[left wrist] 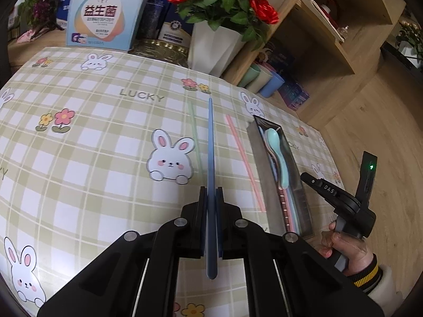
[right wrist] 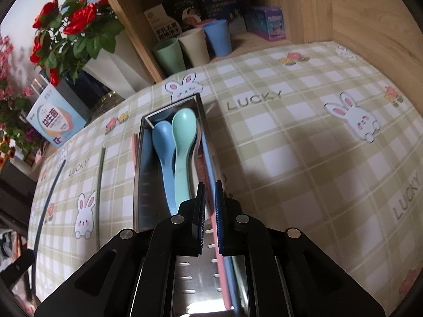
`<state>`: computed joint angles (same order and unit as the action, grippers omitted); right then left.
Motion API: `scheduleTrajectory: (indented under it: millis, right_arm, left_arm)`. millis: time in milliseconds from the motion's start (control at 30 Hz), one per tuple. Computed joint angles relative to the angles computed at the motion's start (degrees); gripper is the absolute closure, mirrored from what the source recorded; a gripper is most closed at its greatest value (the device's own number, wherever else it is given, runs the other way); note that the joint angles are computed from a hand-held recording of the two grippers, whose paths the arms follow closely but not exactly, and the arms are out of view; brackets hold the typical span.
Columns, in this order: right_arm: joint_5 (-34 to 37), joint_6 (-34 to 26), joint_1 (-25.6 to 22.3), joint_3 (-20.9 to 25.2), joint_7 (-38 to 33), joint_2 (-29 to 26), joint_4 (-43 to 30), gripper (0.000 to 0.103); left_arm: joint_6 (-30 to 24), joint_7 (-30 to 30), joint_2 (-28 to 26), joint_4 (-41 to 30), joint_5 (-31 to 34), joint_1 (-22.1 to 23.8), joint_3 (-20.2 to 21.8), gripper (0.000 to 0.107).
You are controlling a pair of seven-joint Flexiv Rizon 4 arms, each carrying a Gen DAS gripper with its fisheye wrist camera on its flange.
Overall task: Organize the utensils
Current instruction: 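Lower the blue chopstick into the steel tray and open the right gripper, then lower the blue chopstick into the steel tray and open the left gripper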
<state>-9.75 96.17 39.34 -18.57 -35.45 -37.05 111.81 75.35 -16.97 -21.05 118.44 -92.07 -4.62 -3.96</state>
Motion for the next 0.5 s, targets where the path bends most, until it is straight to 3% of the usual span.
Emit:
scheduleTrajectory:
  millis: [167, 233, 300, 367, 500]
  right_arm:
    - [-0.6, -0.7, 1.2, -2.1, -0.9, 2.0, 2.2, 0.094]
    - [-1.1, -1.0, 1.0, -2.3, -1.2, 2.6, 3.0, 0.085]
    - [-1.0, -0.1, 2.7, -4.6, -1.0, 2.9, 4.3, 0.054]
    - [-0.7, 0.8, 4.4, -6.9, -1.6, 3.2, 5.6, 0.053]
    - [0.4, 1.0, 1.6, -4.3, -2.8, 3.9, 6.1, 0.047]
  left_arm:
    - [-1.1, -4.3, -0.5, -0.8, 5.3, -0.1, -1.0, 0.101]
    - [-1.6, -6.7, -1.0, -1.4, 8.2, 0.0, -1.6, 0.101]
    - [-1.8, -8.9, -1.6, -2.1, 11.0, 0.0, -2.4, 0.101]
    - [-1.8, -10.5, -2.2, -2.7, 13.4, 0.1, -3.2, 0.101]
    - [-2.3, -15.1, -3.7, -4.2, 19.6, 0.5, -4.7, 0.101]
